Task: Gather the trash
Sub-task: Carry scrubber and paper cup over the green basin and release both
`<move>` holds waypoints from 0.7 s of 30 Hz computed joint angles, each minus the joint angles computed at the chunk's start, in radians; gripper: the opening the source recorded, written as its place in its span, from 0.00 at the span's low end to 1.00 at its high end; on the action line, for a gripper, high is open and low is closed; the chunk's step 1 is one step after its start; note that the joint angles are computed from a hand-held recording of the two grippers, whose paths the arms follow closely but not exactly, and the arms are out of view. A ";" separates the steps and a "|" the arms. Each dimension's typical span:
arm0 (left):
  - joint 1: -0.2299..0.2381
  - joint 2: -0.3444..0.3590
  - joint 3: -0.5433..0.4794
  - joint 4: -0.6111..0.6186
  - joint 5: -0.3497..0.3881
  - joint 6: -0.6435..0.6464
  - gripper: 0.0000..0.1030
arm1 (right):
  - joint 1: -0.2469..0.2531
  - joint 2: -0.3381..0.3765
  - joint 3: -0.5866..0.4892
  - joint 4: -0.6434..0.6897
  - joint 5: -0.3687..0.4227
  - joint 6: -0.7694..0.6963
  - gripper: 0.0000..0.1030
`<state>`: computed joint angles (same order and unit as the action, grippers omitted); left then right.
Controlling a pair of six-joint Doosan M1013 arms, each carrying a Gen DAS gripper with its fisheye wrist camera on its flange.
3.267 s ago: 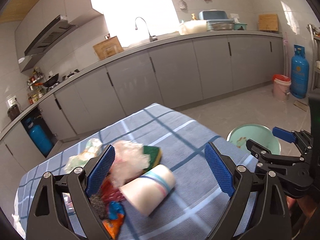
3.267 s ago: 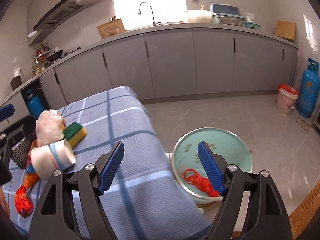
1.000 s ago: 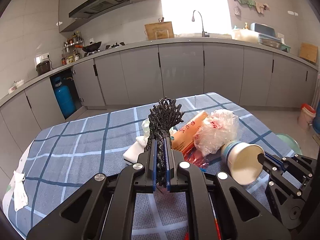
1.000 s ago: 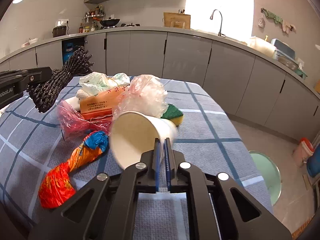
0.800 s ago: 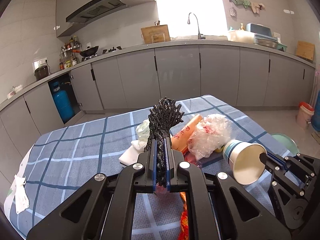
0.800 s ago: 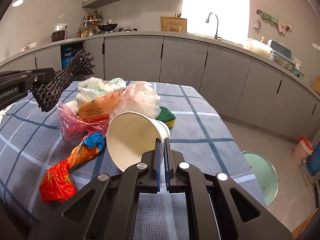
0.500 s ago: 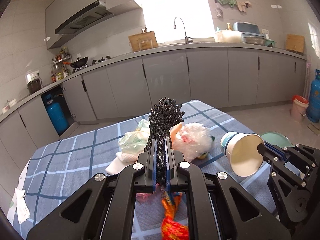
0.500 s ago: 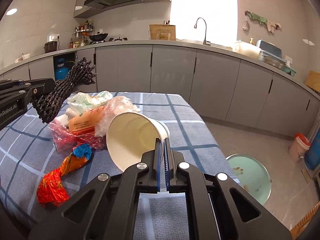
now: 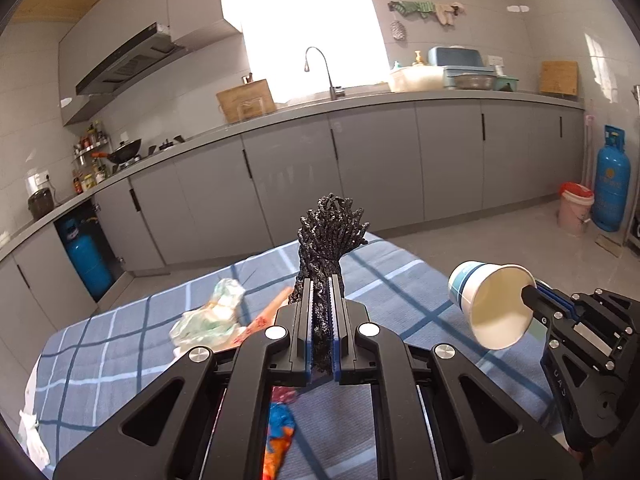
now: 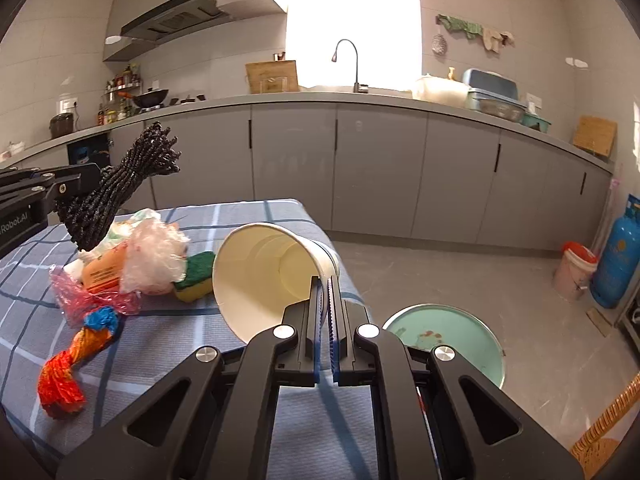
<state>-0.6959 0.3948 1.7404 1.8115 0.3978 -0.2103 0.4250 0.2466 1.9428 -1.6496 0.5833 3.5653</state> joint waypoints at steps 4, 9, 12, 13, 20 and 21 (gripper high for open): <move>-0.010 0.015 -0.024 -0.006 -0.024 0.022 0.08 | -0.017 -0.010 0.017 -0.008 0.013 0.024 0.05; -0.021 0.033 -0.048 0.008 -0.060 0.027 0.08 | -0.041 -0.017 0.036 -0.012 0.025 0.056 0.05; -0.031 0.047 -0.064 0.023 -0.085 0.031 0.08 | -0.056 -0.021 0.049 -0.007 0.037 0.069 0.05; -0.035 0.052 -0.069 0.031 -0.093 0.028 0.08 | -0.062 -0.023 0.052 -0.006 0.038 0.072 0.05; -0.050 0.087 -0.117 -0.025 -0.167 0.102 0.08 | -0.108 -0.030 0.074 0.010 0.038 0.089 0.05; -0.053 0.093 -0.124 -0.040 -0.175 0.120 0.08 | -0.116 -0.030 0.078 0.013 0.036 0.091 0.05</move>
